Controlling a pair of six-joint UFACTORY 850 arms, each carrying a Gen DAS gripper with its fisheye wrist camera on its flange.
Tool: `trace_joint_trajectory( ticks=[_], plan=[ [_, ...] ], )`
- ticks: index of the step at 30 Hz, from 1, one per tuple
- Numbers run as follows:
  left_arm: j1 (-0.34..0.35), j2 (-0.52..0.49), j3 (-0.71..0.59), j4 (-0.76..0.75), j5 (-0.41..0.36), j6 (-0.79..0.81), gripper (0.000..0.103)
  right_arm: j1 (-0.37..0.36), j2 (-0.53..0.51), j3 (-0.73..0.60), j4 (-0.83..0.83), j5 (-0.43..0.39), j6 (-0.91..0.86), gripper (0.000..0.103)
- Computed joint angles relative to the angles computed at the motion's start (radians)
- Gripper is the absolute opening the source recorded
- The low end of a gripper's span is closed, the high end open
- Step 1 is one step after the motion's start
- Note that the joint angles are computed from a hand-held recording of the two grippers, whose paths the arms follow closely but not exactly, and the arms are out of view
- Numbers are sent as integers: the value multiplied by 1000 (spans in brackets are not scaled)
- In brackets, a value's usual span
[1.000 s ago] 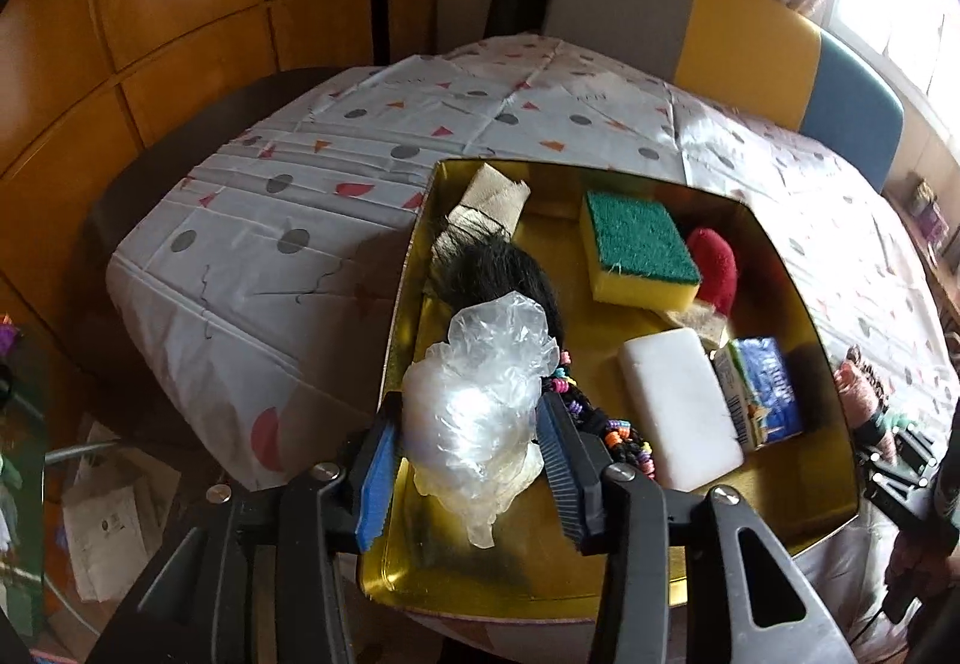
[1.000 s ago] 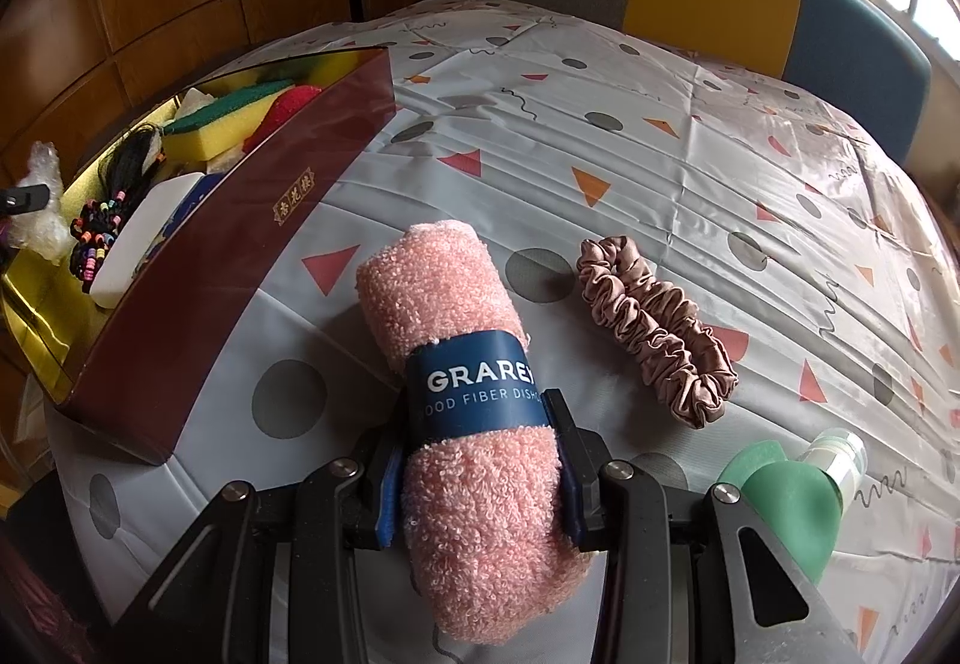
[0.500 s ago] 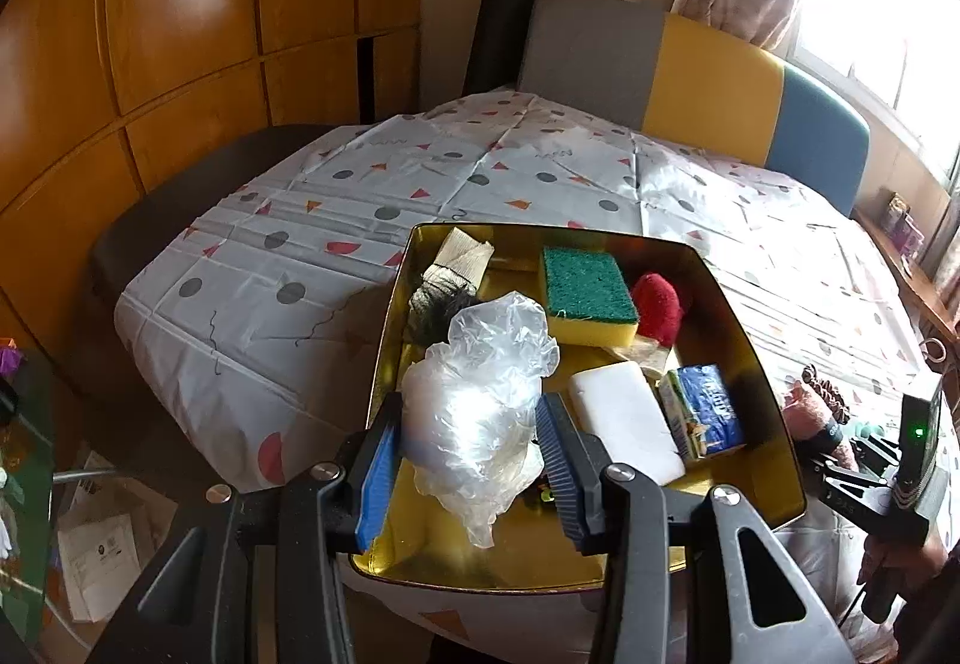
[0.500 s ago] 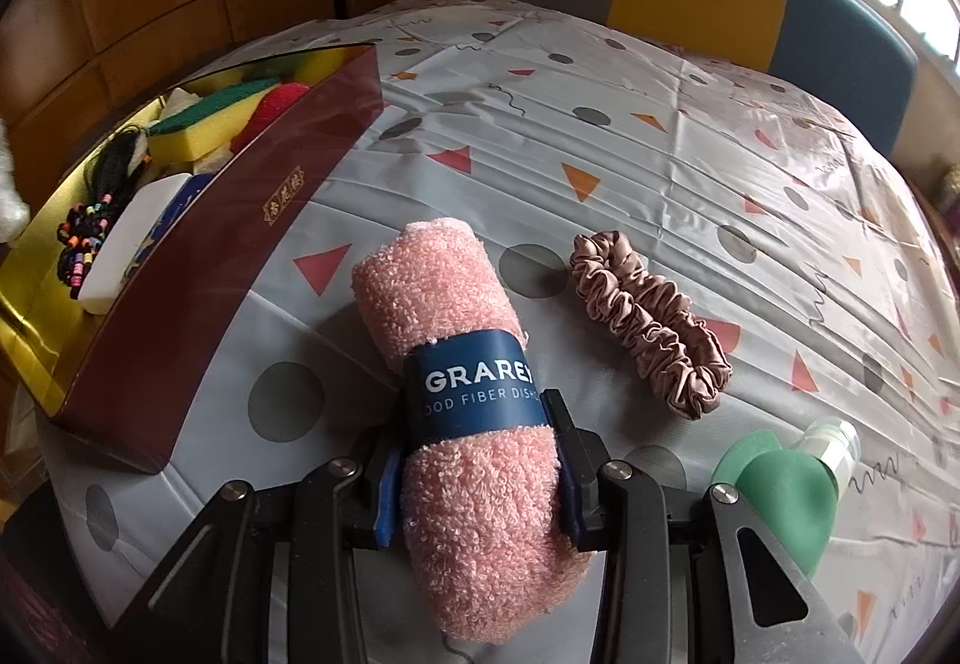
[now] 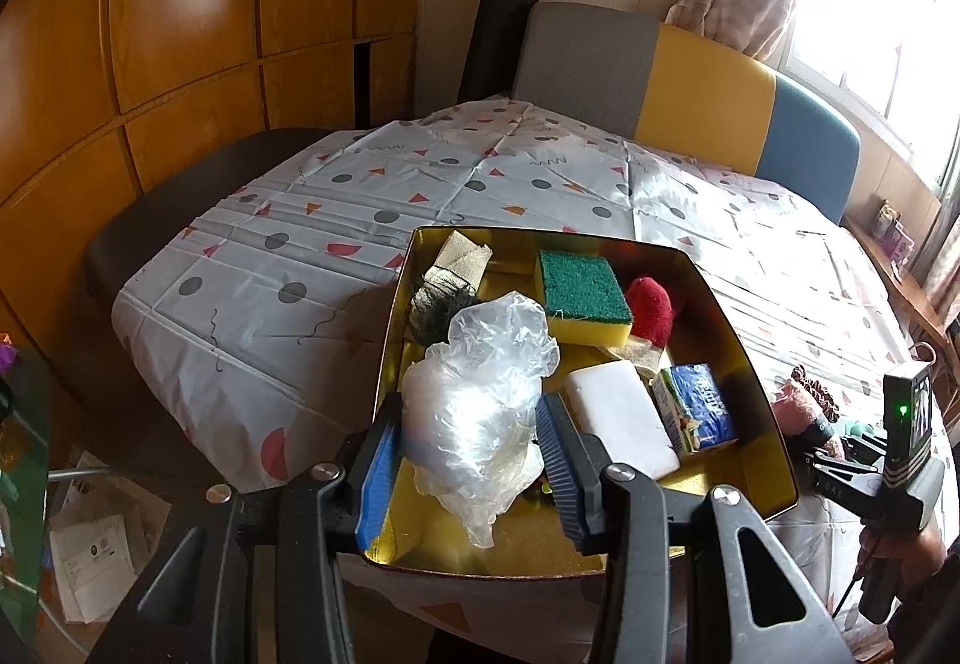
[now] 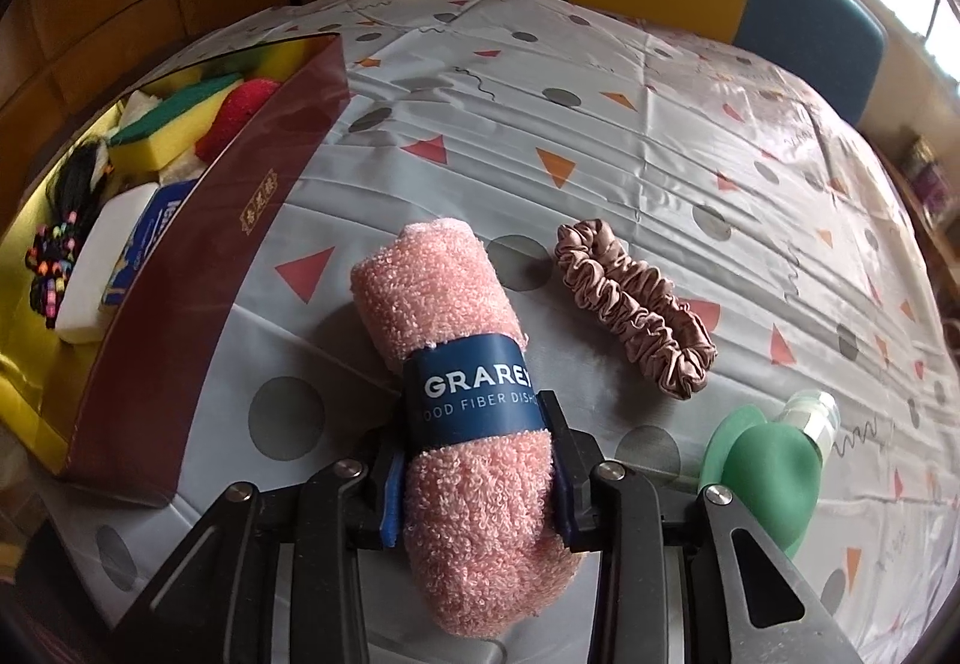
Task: Organize soft objects
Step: 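Carry the pink towel roll into the gold tray and open the right gripper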
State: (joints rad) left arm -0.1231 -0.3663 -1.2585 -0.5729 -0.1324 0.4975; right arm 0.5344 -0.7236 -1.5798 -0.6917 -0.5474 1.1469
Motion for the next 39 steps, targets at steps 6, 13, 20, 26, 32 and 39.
trace_joint_trajectory(
  ticks=[6,13,20,26,32,39],
  plan=[
    [5,7,11,-107,-1,111,44,-5,20,8,9,7,57,36],
    [6,7,12,-102,1,104,44,4,100,59,-163,79,302,36],
    [7,6,11,-123,-2,126,44,44,68,-68,-121,149,176,36],
    [8,9,12,-97,0,100,44,80,-67,-292,206,155,-221,36],
    [17,10,17,-110,-3,112,44,98,-227,-538,448,66,-489,36],
    [27,12,23,-75,5,65,44,98,-471,-941,620,-137,-615,36]
  ],
)
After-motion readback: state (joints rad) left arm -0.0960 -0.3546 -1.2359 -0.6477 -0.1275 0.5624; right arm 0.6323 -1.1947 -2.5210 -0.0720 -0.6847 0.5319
